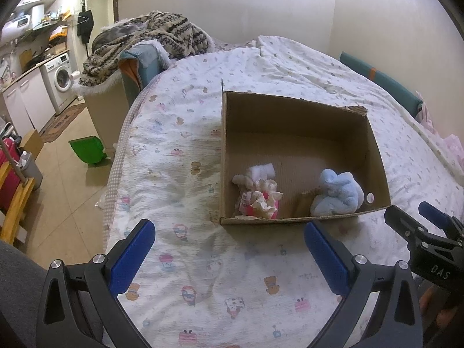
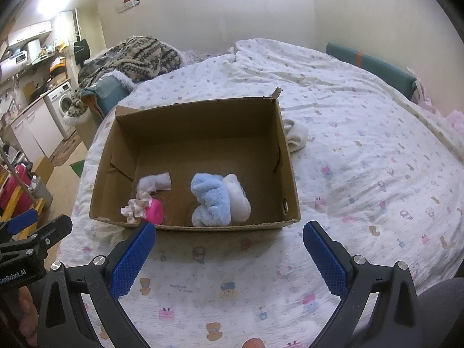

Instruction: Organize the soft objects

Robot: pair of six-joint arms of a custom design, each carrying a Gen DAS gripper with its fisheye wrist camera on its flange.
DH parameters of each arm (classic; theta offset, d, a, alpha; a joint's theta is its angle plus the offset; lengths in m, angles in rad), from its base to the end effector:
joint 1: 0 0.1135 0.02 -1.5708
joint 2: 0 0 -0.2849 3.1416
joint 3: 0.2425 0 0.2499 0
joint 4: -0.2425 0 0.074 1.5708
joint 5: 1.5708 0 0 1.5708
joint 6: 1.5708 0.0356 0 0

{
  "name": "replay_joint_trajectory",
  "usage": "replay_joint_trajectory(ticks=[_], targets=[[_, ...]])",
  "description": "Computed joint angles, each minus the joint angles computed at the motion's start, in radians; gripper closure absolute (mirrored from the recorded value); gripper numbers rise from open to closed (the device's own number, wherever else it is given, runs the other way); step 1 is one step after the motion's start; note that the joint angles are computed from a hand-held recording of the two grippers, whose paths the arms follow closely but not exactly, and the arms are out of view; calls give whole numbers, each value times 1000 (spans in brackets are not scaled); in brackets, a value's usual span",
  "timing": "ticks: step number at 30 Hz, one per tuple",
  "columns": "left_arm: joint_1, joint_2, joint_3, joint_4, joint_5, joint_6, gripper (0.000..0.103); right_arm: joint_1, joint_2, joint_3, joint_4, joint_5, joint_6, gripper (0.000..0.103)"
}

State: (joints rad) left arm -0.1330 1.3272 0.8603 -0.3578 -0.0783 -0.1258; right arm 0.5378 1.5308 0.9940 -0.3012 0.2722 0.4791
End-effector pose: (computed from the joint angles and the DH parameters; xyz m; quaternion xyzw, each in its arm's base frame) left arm 0.2672 -0.0329 0.2540 -0.0109 0.9306 -0.0109 0.3658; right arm 0.2799 0.1558 0.2452 0.0214 0.9260 0.0621 0.3717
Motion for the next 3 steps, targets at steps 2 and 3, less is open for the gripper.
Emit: replay_joint_trajectory(ticks=[2, 3], targets=[[4, 4, 4, -1, 6, 0, 0, 0, 0, 0, 1, 0, 1, 0], [1, 6, 4, 0, 5, -3, 0, -2, -1, 0, 1, -2, 0, 0]])
